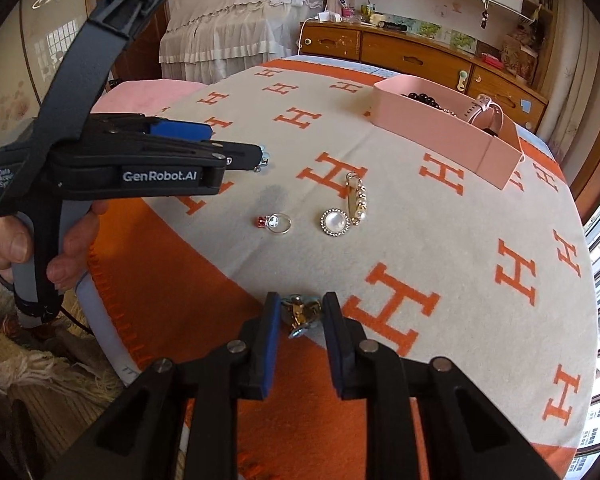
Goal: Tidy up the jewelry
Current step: 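Withdraw the left tool toward the blue flower brooch while the right tool reaches a gold earring, then grasp the blue flower brooch with the left tool while the right tool grasps the gold earring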
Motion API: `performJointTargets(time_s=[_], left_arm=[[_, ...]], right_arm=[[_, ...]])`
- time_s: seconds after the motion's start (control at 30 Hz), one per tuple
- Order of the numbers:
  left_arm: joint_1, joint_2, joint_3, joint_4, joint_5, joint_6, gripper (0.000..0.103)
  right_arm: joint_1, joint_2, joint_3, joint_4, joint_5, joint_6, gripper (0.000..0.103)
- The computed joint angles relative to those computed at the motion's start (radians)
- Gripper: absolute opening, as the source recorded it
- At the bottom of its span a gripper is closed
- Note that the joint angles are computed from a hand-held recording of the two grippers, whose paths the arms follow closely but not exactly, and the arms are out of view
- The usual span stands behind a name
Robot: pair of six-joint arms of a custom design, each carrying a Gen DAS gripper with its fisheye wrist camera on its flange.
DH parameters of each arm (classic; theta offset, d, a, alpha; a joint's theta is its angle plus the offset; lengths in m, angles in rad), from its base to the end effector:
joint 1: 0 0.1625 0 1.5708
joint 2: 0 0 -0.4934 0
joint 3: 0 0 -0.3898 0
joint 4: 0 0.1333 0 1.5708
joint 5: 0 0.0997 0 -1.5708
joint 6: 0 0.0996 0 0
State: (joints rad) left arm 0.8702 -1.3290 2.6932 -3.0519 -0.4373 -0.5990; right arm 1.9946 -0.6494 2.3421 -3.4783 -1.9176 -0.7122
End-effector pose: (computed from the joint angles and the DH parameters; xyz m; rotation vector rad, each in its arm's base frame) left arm -0.0238 -0.3750 0.2298 0.0290 2.1349 -0.9209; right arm 0.2810 -0.3811 0.0037 1.4408 -2.3546 0.2250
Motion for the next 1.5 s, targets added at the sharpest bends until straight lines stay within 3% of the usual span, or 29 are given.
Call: performJointTargets(time_s=[0.2, 0.43, 0.8, 1.03, 1.27, 1.5], left_arm=[[0.041, 0.045, -0.014, -0.076, -0.019, 0.061, 0.052], [0.05, 0.066, -0.023, -0.139, -0.052, 0.136, 0.019], [0.037, 0.054, -0.026, -0.135, -0.076, 0.14, 0.019], [-0.007, 0.004, -0.062, -0.076, -0.09, 0.155, 0.019], [-0.043, -0.018, -0.161, -0.079, -0.078, 0.259, 0.019], [-0.006, -0.004, -0.319, -0.076, -0.146, 0.416, 0.019]], right_arm=[[-0.008, -0.003, -0.001, 0.005, 0.017, -0.002, 0.021], [-0.011, -0.007, -0.008, 0.026, 0.033, 0.006, 0.021], [-0.02, -0.021, -0.029, 0.065, 0.049, 0.033, 0.021], [-0.015, -0.066, -0.083, 0.132, 0.097, 0.076, 0.021], [0.019, -0.099, -0.204, 0.163, 0.109, 0.112, 0.021], [0.024, -0.096, -0.403, 0.314, 0.111, 0.228, 0.021]])
